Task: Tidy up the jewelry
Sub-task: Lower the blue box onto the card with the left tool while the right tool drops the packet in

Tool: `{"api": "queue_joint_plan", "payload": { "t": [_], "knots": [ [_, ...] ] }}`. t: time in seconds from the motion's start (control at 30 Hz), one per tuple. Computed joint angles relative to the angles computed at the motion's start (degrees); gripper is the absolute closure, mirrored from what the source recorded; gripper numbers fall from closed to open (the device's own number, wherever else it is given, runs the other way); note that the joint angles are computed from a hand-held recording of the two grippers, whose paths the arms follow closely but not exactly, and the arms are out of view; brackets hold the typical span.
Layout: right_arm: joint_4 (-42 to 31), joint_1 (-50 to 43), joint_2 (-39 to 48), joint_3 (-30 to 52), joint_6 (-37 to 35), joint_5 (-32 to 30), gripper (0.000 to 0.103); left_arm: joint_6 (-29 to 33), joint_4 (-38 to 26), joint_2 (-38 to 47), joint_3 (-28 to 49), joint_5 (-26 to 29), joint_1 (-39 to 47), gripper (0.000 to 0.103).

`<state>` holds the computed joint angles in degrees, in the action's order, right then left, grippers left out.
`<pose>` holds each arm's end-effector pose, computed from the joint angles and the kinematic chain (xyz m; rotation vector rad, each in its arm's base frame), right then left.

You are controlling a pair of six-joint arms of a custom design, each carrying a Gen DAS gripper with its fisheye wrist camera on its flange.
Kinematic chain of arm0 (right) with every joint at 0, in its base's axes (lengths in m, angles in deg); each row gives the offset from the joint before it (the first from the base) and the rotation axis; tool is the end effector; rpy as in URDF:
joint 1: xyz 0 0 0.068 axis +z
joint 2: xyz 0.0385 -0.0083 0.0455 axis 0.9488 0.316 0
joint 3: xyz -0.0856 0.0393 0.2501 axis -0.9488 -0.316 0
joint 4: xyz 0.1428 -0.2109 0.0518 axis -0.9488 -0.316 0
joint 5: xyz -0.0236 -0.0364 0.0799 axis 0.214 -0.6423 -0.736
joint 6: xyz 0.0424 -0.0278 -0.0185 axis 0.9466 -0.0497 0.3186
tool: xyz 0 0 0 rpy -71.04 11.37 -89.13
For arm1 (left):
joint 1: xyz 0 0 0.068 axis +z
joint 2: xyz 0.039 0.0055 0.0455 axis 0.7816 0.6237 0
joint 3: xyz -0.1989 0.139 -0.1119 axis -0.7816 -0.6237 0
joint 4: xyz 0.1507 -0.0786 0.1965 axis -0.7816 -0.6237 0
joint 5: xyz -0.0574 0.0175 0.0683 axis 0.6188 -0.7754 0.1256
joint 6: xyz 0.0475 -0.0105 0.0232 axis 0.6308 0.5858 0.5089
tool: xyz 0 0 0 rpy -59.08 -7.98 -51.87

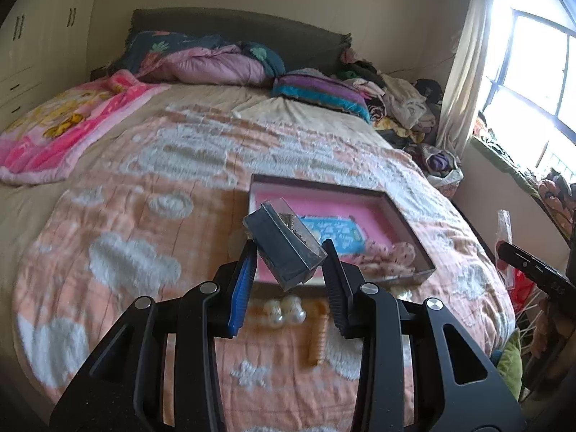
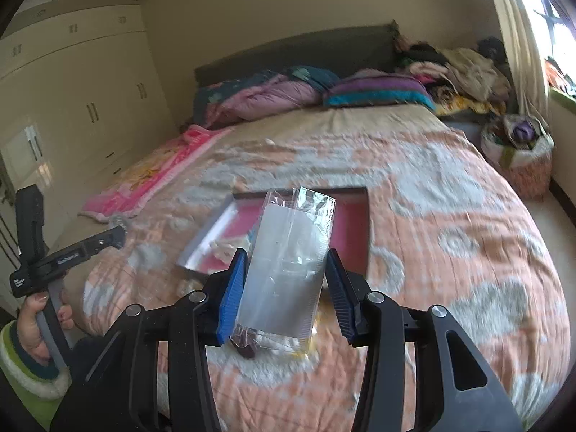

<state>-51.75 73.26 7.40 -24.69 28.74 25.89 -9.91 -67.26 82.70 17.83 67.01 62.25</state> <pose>0.3003 0.0299 0.2156 -0.5448 2.1335 0.6336 0.2101 0.0352 0.2103 -0.3318 2.1520 -0.1493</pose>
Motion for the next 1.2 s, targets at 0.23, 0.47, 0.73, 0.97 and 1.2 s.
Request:
{"api": "queue_joint_plan", "payload": {
  "t": [0.23, 0.47, 0.73, 0.97, 1.2],
  "knots": [
    [0.54, 4.68, 2.12, 5.62, 1.29, 1.98, 0.06, -0.53, 2.58, 6.58, 5.09, 0.32, -2.27, 0.074],
    [0.37, 6.38, 7.08, 11.22, 2.14, 3.52, 0.06, -1.89, 6.69, 15.27, 9.61, -0.08, -5.73, 0.074],
    [0.86, 7.12, 13.58, 16.32, 3.44, 5.79, 0.06, -2.16, 8.97, 24.34, 14.44, -1.59, -9.32, 0.074],
    [1.4, 7.0, 18.43, 19.36, 3.65, 7.36, 0.06, -1.93, 9.81, 31.62, 18.07, -1.38, -10.1, 0.074],
    [1.09, 7.0, 23.08, 22.11, 3.34, 8.49, 0.06, -1.73, 10.2, 38.68, 21.09, -0.78, -11.2, 0.074]
  ]
}}
